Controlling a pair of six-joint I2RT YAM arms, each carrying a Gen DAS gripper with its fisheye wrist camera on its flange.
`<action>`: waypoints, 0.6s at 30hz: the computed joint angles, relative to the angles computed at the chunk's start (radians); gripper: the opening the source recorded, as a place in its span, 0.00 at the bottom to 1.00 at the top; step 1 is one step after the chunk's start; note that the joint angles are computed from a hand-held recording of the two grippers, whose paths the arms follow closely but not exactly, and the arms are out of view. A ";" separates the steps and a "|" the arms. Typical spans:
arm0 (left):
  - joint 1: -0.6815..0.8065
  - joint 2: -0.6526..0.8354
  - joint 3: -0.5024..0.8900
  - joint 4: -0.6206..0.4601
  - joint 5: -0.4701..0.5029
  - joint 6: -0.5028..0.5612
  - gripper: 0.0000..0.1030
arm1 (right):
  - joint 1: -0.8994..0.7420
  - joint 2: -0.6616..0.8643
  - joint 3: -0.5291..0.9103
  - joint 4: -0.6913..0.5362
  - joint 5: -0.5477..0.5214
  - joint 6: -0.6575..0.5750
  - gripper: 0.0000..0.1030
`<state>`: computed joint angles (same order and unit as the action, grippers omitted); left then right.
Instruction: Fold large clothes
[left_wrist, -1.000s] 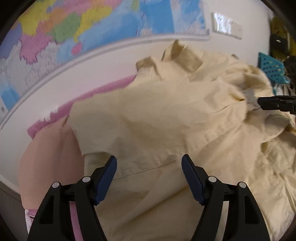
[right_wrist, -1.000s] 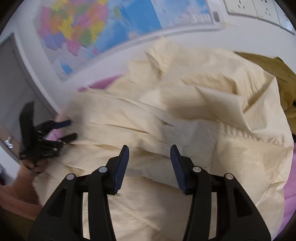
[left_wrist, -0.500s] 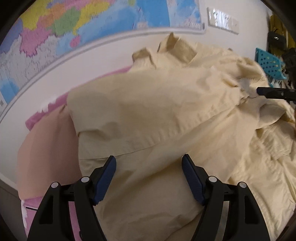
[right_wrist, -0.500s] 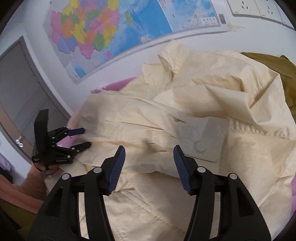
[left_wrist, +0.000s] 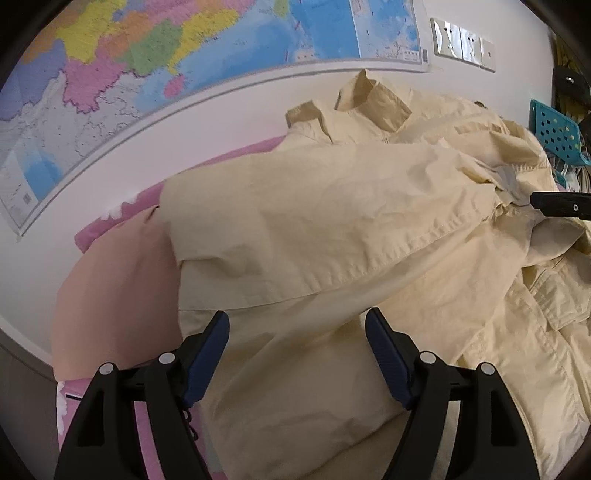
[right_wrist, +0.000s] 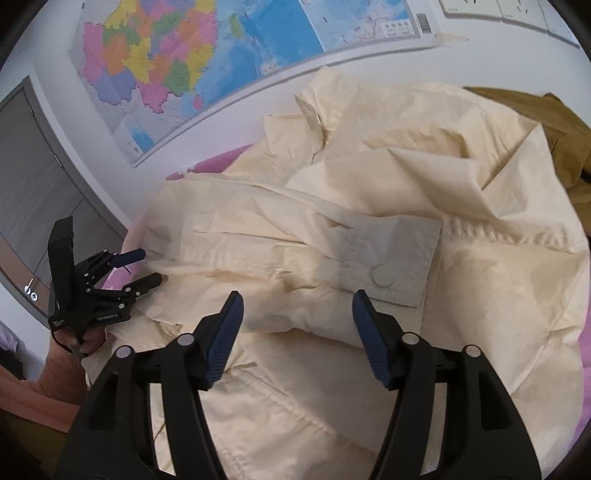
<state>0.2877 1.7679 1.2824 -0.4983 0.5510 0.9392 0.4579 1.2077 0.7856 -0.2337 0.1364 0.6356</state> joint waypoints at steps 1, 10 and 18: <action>0.008 -0.006 0.001 -0.011 0.012 0.001 0.72 | 0.009 -0.011 0.000 -0.005 0.006 0.001 0.60; 0.087 -0.071 -0.012 -0.075 0.107 0.043 0.79 | 0.130 -0.122 -0.012 -0.069 0.128 0.047 0.64; 0.272 0.018 0.134 -0.354 0.284 0.212 0.85 | 0.348 -0.327 -0.101 -0.235 0.371 0.223 0.75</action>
